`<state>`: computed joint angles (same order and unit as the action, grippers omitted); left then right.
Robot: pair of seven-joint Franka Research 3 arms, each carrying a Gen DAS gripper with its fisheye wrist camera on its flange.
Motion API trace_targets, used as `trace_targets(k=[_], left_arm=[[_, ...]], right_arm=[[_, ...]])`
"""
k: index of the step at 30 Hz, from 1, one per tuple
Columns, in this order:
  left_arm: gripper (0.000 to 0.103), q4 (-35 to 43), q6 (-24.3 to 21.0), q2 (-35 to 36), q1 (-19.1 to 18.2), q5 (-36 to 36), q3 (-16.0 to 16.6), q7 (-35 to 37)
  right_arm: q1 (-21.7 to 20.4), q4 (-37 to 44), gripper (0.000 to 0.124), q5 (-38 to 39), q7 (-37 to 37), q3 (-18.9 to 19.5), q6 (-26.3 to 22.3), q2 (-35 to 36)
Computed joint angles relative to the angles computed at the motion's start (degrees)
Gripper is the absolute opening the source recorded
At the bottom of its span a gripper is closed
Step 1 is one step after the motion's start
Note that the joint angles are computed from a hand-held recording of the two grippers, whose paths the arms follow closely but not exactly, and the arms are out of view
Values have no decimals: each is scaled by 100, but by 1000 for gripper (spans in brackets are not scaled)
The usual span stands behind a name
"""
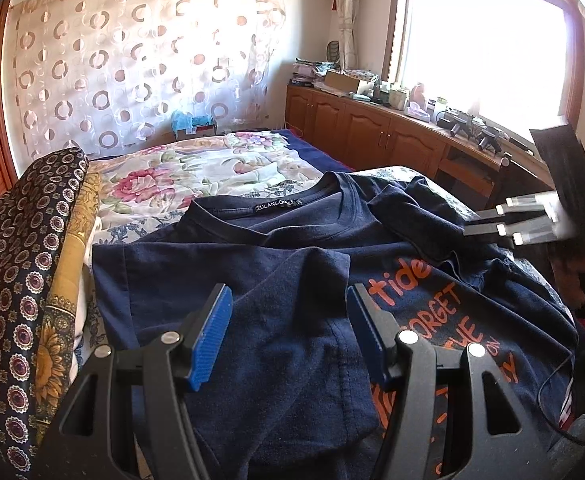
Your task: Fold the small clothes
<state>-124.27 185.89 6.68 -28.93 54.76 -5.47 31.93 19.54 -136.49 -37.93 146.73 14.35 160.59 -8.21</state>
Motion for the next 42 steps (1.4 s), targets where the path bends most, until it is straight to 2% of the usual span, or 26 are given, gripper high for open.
trace_targets(k=[7, 14, 17, 21, 25, 27, 30, 33, 38, 42], left_arm=[[60, -17, -40, -21, 49, -35, -69, 38], [60, 46, -114, 23, 48, 94, -81, -64], [60, 79, -127, 41, 30, 254, -55, -186], [60, 92, -128, 49, 70, 332, -87, -262], [60, 107, -131, 54, 93, 385, -113, -306], [60, 117, -137, 71, 111, 388, -130, -293], [60, 120, -148, 69, 108, 401, -135, -297], [60, 124, -157, 68, 111, 434, -142, -328], [60, 123, -162, 70, 145, 423, -182, -309], [60, 103, -172, 63, 135, 431, -186, -264]], right_arm=[[161, -482, 34, 496, -14, 118, 22, -154], [180, -518, 32, 386, 99, 263, -153, -181], [183, -553, 27, 368, 155, 250, -162, -174], [204, -613, 11, 371, 100, 225, -19, -198], [162, -707, 9, 460, 94, 241, 179, -390], [84, -765, 1, 504, 101, 311, 221, -530], [-34, -854, 1, 602, 72, 412, 368, -701], [-195, -808, 1, 559, 67, 616, 249, -713], [-310, -665, 2, 359, 284, 736, 140, -516], [-255, -481, 25, 72, 489, 654, 15, -263]])
